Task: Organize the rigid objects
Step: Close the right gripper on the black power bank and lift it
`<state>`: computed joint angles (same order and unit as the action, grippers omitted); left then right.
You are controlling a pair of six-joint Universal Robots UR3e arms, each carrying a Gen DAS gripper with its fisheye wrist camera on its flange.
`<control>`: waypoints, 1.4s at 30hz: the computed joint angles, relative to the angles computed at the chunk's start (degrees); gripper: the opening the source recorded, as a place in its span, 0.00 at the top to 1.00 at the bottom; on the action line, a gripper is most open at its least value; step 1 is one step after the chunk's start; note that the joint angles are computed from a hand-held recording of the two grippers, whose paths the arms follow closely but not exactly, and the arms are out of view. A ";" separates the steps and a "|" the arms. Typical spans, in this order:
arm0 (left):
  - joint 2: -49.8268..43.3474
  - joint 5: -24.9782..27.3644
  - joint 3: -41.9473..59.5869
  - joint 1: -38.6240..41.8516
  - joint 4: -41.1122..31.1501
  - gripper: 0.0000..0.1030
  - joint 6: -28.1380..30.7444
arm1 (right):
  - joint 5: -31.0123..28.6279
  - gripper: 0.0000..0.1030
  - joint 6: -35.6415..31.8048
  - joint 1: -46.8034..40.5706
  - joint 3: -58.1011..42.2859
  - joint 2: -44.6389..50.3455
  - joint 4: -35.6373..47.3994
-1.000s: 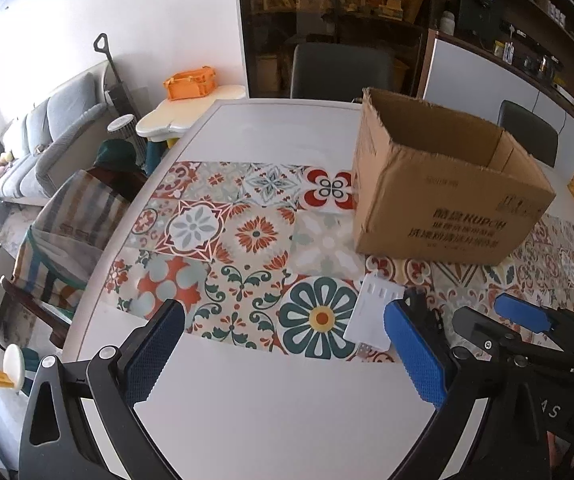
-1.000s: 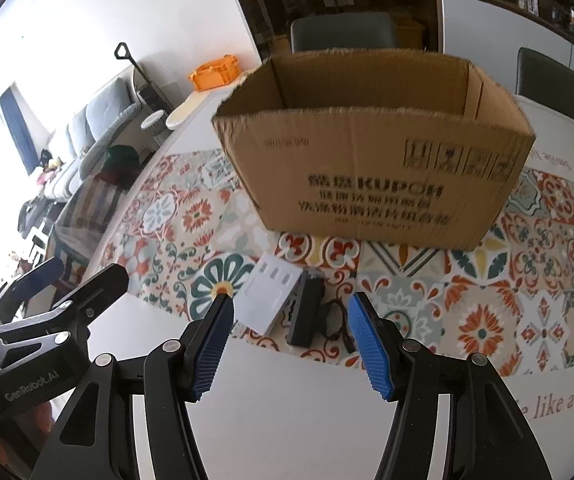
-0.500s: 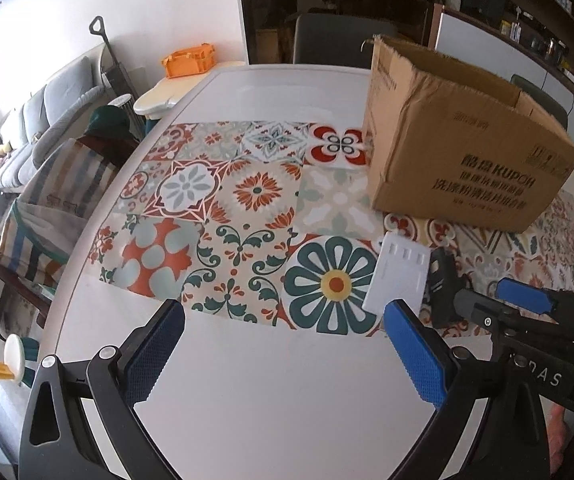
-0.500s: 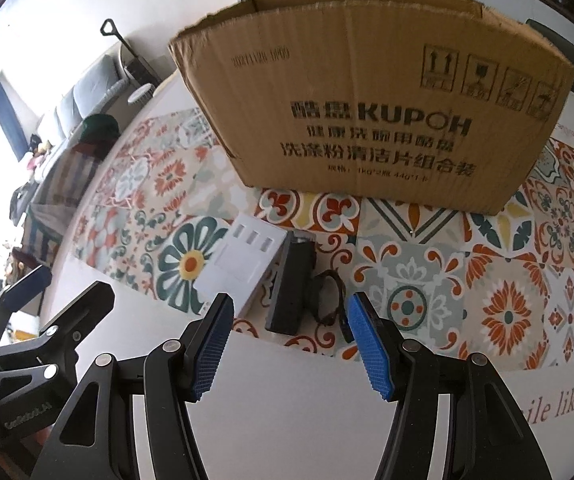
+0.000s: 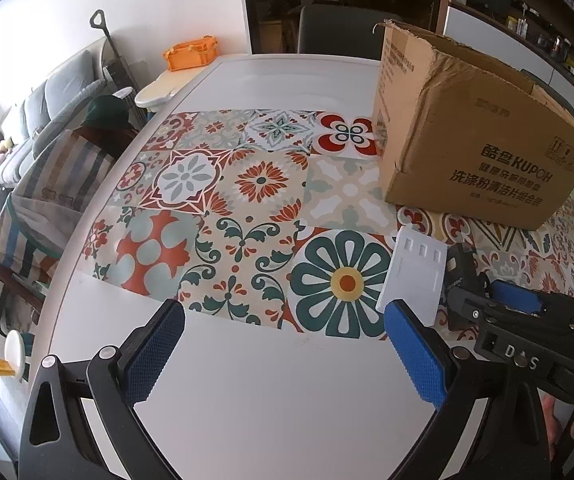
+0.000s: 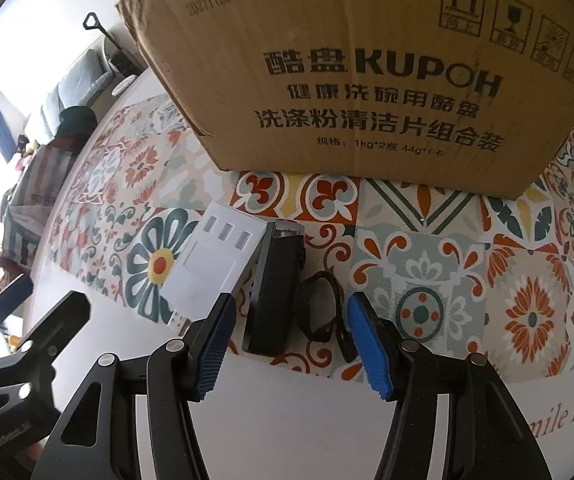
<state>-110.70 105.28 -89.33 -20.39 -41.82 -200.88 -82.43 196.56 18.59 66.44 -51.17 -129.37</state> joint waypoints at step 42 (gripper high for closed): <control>-9.58 -12.25 5.27 -0.57 7.77 0.09 7.70 | -5.93 0.66 1.20 -2.22 16.82 -12.58 -7.21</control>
<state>-120.28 93.03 -84.06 -20.96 -34.05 -193.18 -88.35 197.76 16.37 83.26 -63.74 -136.58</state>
